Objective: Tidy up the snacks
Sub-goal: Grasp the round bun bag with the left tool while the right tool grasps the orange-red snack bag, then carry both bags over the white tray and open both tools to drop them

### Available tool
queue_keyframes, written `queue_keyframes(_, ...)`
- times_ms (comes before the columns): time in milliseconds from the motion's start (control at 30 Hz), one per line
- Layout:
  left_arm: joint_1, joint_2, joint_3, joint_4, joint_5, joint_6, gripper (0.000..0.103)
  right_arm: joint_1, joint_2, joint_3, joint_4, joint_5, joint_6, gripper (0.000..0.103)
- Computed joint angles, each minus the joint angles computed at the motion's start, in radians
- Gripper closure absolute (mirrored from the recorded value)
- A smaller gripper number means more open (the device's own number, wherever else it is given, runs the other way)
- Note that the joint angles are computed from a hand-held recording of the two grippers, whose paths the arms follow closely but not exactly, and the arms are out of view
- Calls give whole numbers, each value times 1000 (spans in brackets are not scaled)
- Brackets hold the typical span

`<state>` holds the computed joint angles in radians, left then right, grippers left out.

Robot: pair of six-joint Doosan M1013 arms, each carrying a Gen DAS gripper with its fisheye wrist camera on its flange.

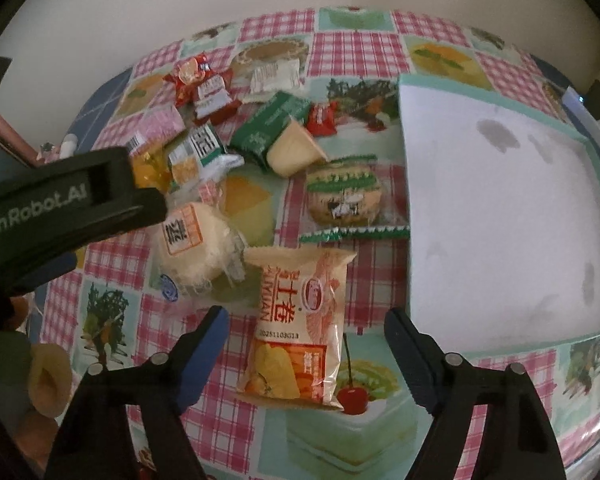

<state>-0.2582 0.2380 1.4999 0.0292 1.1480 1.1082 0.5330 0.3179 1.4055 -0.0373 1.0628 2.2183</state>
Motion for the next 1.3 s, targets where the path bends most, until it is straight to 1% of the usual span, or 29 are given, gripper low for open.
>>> queue_keyframes(67, 2, 10, -1, -38, 4, 22, 0, -5, 5, 3, 20, 9, -5, 29)
queue_keyframes(133, 1, 27, -4, -71, 16, 48, 0, -8, 8, 6, 34, 17, -8, 30)
queue_keyframes(233, -2, 46, -11, -89, 31, 59, 1, -11, 12, 9, 52, 22, -15, 32)
queue_keyframes(300, -4, 55, -15, -95, 37, 58, 7, -9, 15, 10, 50, 26, -17, 32)
queue_keyframes(333, -5, 59, -17, -97, 41, 55, 13, -8, 16, 10, 48, 28, -20, 32)
queue_keyframes(400, -3, 65, -20, -110, 43, 55, 19, -8, 22, 6, 48, 32, -21, 33)
queue_keyframes(433, -1, 66, -20, -124, 41, 59, 24, -8, 25, 4, 51, 33, -22, 33)
queue_keyframes(467, -1, 66, -20, -133, 38, 62, 32, -9, 28, 3, 54, 33, -24, 34)
queue_keyframes(500, 1, 66, -20, -143, 33, 68, 38, -10, 28, 3, 56, 29, -22, 38)
queue_keyframes(533, 2, 66, -22, -151, 31, 72, 46, -11, 27, 5, 59, 24, -23, 41)
queue_keyframes(600, 1, 65, -25, -143, 35, 71, 49, -12, 24, 7, 53, 13, -19, 54)
queue_keyframes(700, 1, 53, -32, -134, 57, 68, 51, -13, 19, 10, 48, 3, -11, 61)
queue_keyframes(767, -4, 43, -37, -115, 59, 62, 52, -16, 16, 14, 56, -6, -9, 62)
queue_keyframes(867, -12, 29, -47, -92, 54, 54, 52, -19, 10, 8, 59, -7, -12, 63)
queue_keyframes(1033, -20, -4, -55, -45, 37, 37, 52, -25, -20, 17, 61, -46, -16, 63)
queue_keyframes(1133, -20, -16, -52, -26, 18, 35, 52, -27, -37, 27, 52, -75, 5, 63)
queue_keyframes(1200, -24, -29, -50, -15, 10, 34, 52, -39, -51, 36, 50, -92, 22, 63)
queue_keyframes(1300, -24, -29, -46, -13, -14, 53, 52, -53, -67, 40, 12, -98, 79, 63)
